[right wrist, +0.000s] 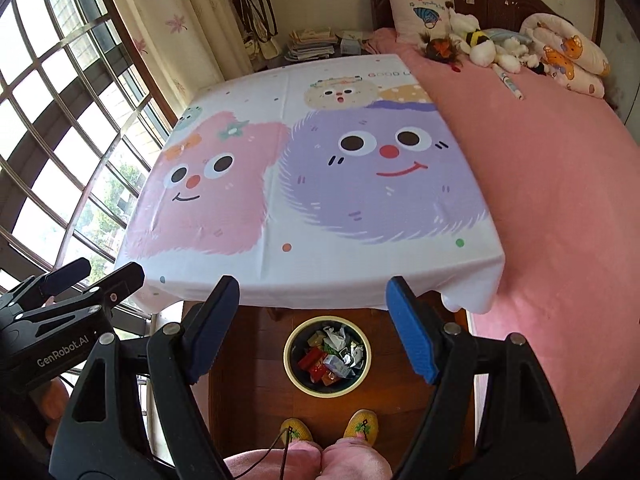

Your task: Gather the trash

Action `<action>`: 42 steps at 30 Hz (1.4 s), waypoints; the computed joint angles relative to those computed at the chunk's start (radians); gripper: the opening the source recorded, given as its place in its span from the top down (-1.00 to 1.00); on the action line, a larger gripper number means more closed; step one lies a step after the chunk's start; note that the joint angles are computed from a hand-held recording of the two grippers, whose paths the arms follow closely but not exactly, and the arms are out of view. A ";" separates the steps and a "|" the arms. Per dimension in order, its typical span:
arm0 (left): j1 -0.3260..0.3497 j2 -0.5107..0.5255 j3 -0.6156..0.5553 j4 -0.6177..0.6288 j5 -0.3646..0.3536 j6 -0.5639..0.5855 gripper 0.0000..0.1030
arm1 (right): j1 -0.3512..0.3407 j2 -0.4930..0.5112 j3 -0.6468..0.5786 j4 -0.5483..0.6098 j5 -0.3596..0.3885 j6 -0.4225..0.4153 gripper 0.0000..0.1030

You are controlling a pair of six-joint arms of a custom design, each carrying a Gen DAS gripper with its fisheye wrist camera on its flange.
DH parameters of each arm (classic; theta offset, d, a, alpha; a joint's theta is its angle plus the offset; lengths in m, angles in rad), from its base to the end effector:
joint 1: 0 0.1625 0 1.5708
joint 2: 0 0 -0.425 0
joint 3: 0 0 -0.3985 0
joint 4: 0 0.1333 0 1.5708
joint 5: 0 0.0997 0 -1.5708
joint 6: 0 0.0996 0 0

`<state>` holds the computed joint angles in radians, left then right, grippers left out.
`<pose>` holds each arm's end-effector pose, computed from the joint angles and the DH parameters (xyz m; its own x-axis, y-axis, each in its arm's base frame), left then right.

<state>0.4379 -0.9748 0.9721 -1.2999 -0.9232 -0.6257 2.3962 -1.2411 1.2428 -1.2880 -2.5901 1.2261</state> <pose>-0.5630 -0.4771 0.4123 -0.6682 0.4009 -0.6267 0.5946 0.7941 -0.1259 0.4864 -0.3830 0.4859 -0.7245 0.4278 0.5404 -0.0692 0.7350 -0.6746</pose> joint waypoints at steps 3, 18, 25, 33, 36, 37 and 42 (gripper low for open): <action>-0.007 0.004 -0.014 0.002 0.010 -0.003 -0.65 | 0.016 0.023 -0.044 0.036 -0.025 0.010 -0.43; -0.023 -0.008 0.013 -0.034 -0.003 0.055 -0.65 | 0.038 0.052 -0.088 0.081 -0.058 0.015 -0.44; -0.028 -0.010 0.016 -0.026 -0.001 0.050 -0.65 | 0.036 0.048 -0.084 0.088 -0.059 0.014 -0.44; -0.030 -0.017 0.024 -0.016 -0.007 0.037 -0.65 | 0.038 0.046 -0.083 0.092 -0.056 0.017 -0.44; -0.031 -0.022 0.030 -0.015 -0.004 0.033 -0.65 | 0.042 0.043 -0.076 0.094 -0.053 0.023 -0.44; -0.031 -0.022 0.031 -0.014 -0.005 0.032 -0.65 | 0.044 0.038 -0.067 0.089 -0.052 0.021 -0.44; -0.030 -0.023 0.029 -0.012 -0.004 0.033 -0.65 | 0.048 0.029 -0.054 0.086 -0.048 0.020 -0.44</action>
<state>0.4082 -0.9982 1.0007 -1.3122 -0.9269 -0.5929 2.4442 -1.2123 1.1884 -1.2023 -2.6378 1.2458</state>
